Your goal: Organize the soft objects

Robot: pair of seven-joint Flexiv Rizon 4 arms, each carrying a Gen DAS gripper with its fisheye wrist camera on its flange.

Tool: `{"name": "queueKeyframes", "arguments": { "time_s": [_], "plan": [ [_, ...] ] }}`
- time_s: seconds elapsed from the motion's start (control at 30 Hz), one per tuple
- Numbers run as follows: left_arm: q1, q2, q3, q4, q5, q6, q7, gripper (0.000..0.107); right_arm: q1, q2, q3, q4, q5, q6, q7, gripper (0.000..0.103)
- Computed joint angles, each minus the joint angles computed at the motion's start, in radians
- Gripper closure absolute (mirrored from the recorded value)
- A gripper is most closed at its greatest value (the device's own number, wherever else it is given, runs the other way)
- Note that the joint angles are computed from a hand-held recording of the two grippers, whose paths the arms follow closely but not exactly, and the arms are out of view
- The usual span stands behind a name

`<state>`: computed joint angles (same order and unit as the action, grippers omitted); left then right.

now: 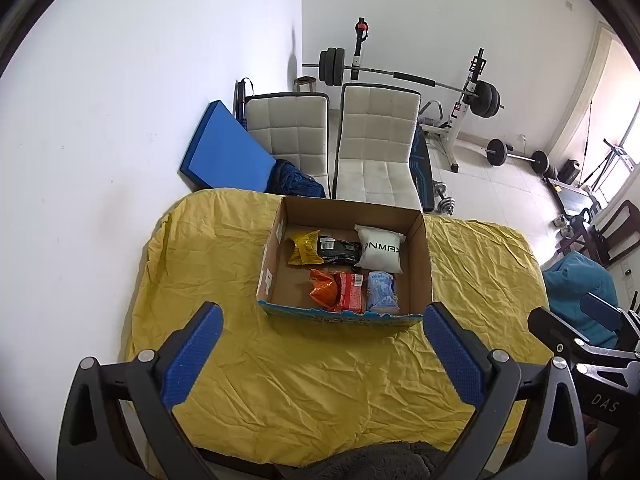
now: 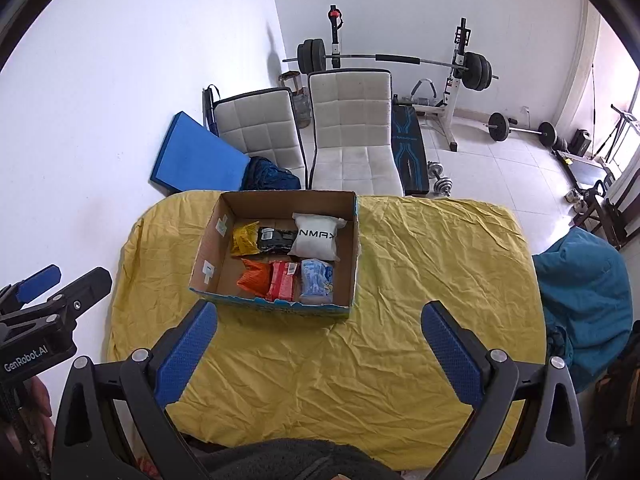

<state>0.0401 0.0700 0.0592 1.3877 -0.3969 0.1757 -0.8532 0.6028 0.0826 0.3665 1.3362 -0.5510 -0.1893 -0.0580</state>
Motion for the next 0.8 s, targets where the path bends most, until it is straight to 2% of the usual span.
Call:
{"name": "queueKeyframes", "arguments": {
  "time_s": [0.8],
  "plan": [
    [0.000,0.016,0.006,0.022,0.011,0.016,0.007,0.004,0.031,-0.015,0.007,-0.025,-0.048,-0.080,0.031,0.000]
  ]
}}
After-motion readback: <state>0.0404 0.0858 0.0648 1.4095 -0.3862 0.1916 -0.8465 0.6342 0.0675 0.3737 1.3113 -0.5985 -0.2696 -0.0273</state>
